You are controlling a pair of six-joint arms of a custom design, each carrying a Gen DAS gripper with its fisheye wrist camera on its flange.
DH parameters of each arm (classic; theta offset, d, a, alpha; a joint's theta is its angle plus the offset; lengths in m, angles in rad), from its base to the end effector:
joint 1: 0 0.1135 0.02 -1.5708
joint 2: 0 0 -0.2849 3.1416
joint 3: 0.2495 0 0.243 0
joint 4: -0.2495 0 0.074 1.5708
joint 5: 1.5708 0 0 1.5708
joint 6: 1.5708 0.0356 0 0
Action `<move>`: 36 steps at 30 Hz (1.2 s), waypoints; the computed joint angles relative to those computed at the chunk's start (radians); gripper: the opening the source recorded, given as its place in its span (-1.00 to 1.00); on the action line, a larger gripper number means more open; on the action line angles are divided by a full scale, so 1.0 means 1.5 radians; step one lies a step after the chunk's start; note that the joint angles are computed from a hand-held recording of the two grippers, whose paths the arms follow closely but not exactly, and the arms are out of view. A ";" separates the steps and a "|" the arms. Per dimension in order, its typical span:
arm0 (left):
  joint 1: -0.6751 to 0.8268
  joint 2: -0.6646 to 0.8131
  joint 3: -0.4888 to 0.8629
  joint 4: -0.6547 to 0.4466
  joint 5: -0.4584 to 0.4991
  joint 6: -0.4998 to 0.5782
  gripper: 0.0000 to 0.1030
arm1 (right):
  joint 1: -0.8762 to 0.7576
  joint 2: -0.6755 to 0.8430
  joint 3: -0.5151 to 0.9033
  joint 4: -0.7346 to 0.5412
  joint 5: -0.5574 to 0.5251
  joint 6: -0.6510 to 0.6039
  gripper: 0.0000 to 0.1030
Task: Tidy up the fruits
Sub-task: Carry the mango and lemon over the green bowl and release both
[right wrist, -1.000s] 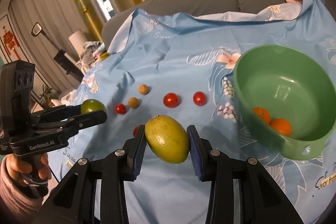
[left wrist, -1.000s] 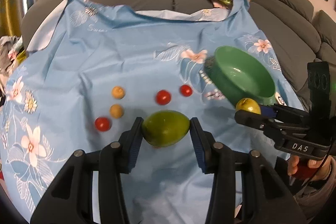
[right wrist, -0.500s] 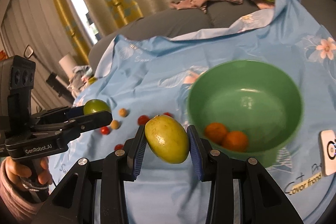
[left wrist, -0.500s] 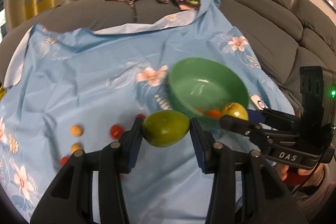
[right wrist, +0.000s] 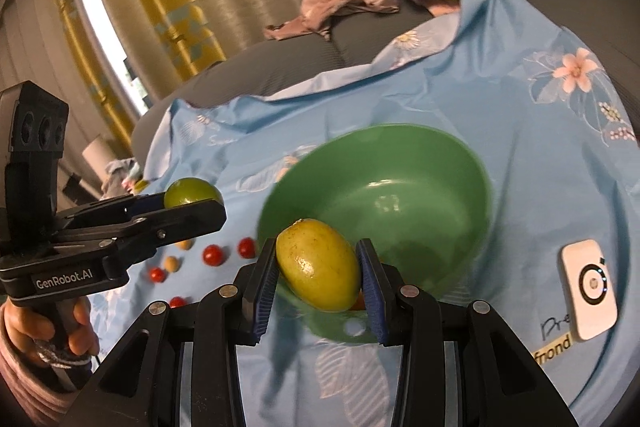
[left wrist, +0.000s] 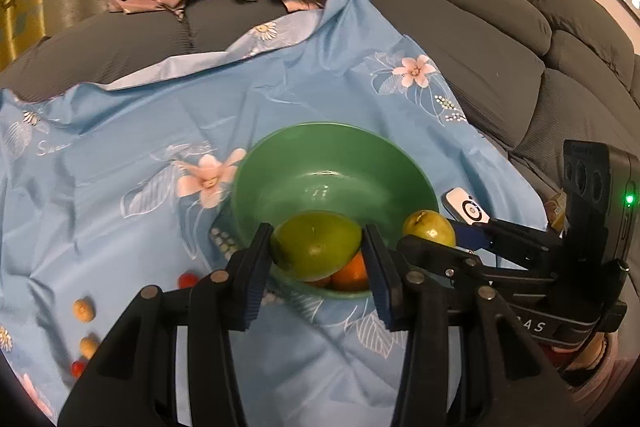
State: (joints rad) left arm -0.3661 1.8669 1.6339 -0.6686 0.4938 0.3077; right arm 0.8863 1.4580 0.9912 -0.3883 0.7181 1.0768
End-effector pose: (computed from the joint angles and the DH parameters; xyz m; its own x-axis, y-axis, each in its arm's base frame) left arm 0.3781 -0.1630 0.3074 -0.5193 0.4847 -0.7038 0.7839 0.5982 -0.1664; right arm 0.2024 0.2109 0.2681 -0.4996 0.4365 -0.7483 0.2729 0.8991 0.3423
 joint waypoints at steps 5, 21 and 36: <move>-0.023 0.044 0.039 -0.014 -0.016 0.002 -0.14 | -0.024 -0.014 -0.022 0.001 -0.011 0.003 -0.21; -0.043 0.109 0.071 -0.040 -0.063 0.005 -0.12 | -0.044 0.003 -0.012 -0.046 -0.021 0.010 -0.21; -0.020 0.053 0.003 -0.001 -0.069 -0.012 0.46 | -0.027 0.014 0.015 -0.101 -0.008 0.056 -0.21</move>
State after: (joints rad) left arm -0.3961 1.9458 1.6381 -0.6694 0.3903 0.2892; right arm 0.8461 1.4785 1.0138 -0.5394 0.7066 1.1608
